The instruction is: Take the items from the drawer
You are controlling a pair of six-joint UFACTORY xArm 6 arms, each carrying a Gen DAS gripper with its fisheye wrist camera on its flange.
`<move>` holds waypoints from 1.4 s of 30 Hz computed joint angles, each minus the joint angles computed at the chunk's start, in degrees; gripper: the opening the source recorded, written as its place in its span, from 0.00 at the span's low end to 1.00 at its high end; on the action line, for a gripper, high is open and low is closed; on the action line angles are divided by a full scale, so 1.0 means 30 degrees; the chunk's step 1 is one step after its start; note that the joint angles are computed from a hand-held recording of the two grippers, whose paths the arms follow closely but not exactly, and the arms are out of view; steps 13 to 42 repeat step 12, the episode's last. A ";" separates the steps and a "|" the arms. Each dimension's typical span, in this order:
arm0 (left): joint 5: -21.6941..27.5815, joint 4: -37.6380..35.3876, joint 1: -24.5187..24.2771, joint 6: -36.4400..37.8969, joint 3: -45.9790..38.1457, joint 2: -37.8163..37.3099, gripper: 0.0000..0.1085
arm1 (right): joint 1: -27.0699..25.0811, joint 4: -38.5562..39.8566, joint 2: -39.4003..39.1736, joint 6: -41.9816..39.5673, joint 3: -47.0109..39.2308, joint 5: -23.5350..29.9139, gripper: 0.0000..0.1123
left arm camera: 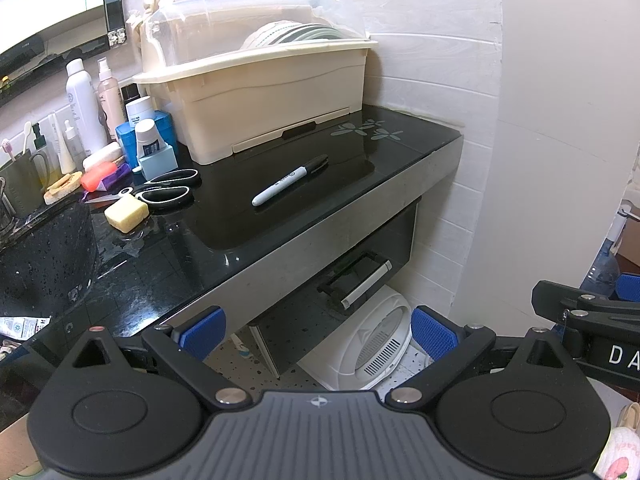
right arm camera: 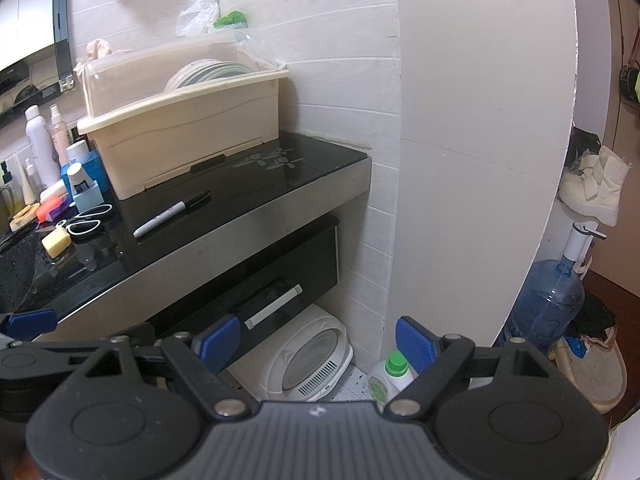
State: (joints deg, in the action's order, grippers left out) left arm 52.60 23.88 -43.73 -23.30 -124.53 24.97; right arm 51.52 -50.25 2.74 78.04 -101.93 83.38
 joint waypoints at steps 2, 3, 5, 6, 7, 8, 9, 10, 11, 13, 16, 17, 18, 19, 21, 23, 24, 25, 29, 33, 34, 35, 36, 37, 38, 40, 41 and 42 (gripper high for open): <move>0.0063 0.0009 -0.0014 -0.0010 -0.0113 0.0068 0.92 | 0.0037 -0.0024 0.0038 0.0044 -0.0044 0.0057 0.76; 0.0186 0.0025 -0.0029 0.0000 -0.0327 0.0187 0.92 | 0.0073 -0.0044 0.0090 0.0078 -0.0106 0.0129 0.76; 0.0112 -0.0147 0.0053 0.0175 -0.0183 0.0070 0.92 | 0.0084 -0.0030 0.0089 0.0077 -0.0107 0.0151 0.76; 0.0078 -0.0225 0.0081 0.0231 -0.0097 0.0006 0.92 | 0.0083 -0.0024 0.0075 0.0086 -0.0085 0.0138 0.76; 0.0092 -0.0267 0.0091 0.0257 -0.0097 -0.0002 0.92 | 0.0080 -0.0019 0.0060 0.0098 -0.0059 0.0121 0.76; 0.0097 -0.0271 0.0091 0.0262 -0.0083 -0.0013 0.92 | 0.0078 -0.0012 0.0053 0.0109 -0.0044 0.0116 0.76; 0.0108 -0.0241 0.0079 0.0240 -0.0070 -0.0021 0.92 | 0.0077 -0.0011 0.0056 0.0111 -0.0039 0.0121 0.76; 0.0123 -0.0214 0.0069 0.0222 -0.0074 -0.0016 0.92 | 0.0084 -0.0015 0.0063 0.0106 -0.0042 0.0137 0.76; 0.0131 -0.0195 0.0062 0.0207 -0.0076 -0.0011 0.92 | 0.0090 -0.0016 0.0067 0.0105 -0.0042 0.0151 0.76; 0.0136 -0.0188 0.0056 0.0205 -0.0075 -0.0006 0.92 | 0.0094 -0.0010 0.0065 0.0108 -0.0037 0.0160 0.76; 0.0136 -0.0188 0.0056 0.0205 -0.0075 -0.0006 0.92 | 0.0094 -0.0010 0.0065 0.0108 -0.0037 0.0160 0.76; 0.0136 -0.0188 0.0056 0.0205 -0.0075 -0.0006 0.92 | 0.0094 -0.0010 0.0065 0.0108 -0.0037 0.0160 0.76; 0.0136 -0.0188 0.0056 0.0205 -0.0075 -0.0006 0.92 | 0.0094 -0.0010 0.0065 0.0108 -0.0037 0.0160 0.76; 0.0136 -0.0188 0.0056 0.0205 -0.0075 -0.0006 0.92 | 0.0094 -0.0010 0.0065 0.0108 -0.0037 0.0160 0.76; 0.0136 -0.0188 0.0056 0.0205 -0.0075 -0.0006 0.92 | 0.0094 -0.0010 0.0065 0.0108 -0.0037 0.0160 0.76; 0.0136 -0.0188 0.0056 0.0205 -0.0075 -0.0006 0.92 | 0.0094 -0.0010 0.0065 0.0108 -0.0037 0.0160 0.76; 0.0136 -0.0188 0.0056 0.0205 -0.0075 -0.0006 0.92 | 0.0094 -0.0010 0.0065 0.0108 -0.0037 0.0160 0.76; 0.0136 -0.0188 0.0056 0.0205 -0.0075 -0.0006 0.92 | 0.0094 -0.0010 0.0065 0.0108 -0.0037 0.0160 0.76; 0.0136 -0.0188 0.0056 0.0205 -0.0075 -0.0006 0.92 | 0.0094 -0.0010 0.0065 0.0108 -0.0037 0.0160 0.76; 0.0136 -0.0188 0.0056 0.0205 -0.0075 -0.0006 0.92 | 0.0094 -0.0010 0.0065 0.0108 -0.0037 0.0160 0.76; 0.0136 -0.0188 0.0056 0.0205 -0.0075 -0.0006 0.92 | 0.0094 -0.0010 0.0065 0.0108 -0.0037 0.0160 0.76; 0.0136 -0.0188 0.0056 0.0205 -0.0075 -0.0006 0.92 | 0.0094 -0.0010 0.0065 0.0108 -0.0037 0.0160 0.76; 0.0136 -0.0188 0.0056 0.0205 -0.0075 -0.0006 0.92 | 0.0094 -0.0010 0.0065 0.0108 -0.0037 0.0160 0.76; 0.0136 -0.0188 0.0056 0.0205 -0.0075 -0.0006 0.92 | 0.0094 -0.0010 0.0065 0.0108 -0.0037 0.0160 0.76; 0.0136 -0.0188 0.0056 0.0205 -0.0075 -0.0006 0.92 | 0.0094 -0.0010 0.0065 0.0108 -0.0037 0.0160 0.76; 0.0136 -0.0188 0.0056 0.0205 -0.0075 -0.0006 0.92 | 0.0094 -0.0010 0.0065 0.0108 -0.0037 0.0160 0.76; 0.0136 -0.0188 0.0056 0.0205 -0.0075 -0.0006 0.92 | 0.0094 -0.0010 0.0065 0.0108 -0.0037 0.0160 0.76; 0.0136 -0.0188 0.0056 0.0205 -0.0075 -0.0006 0.92 | 0.0094 -0.0010 0.0065 0.0108 -0.0037 0.0160 0.76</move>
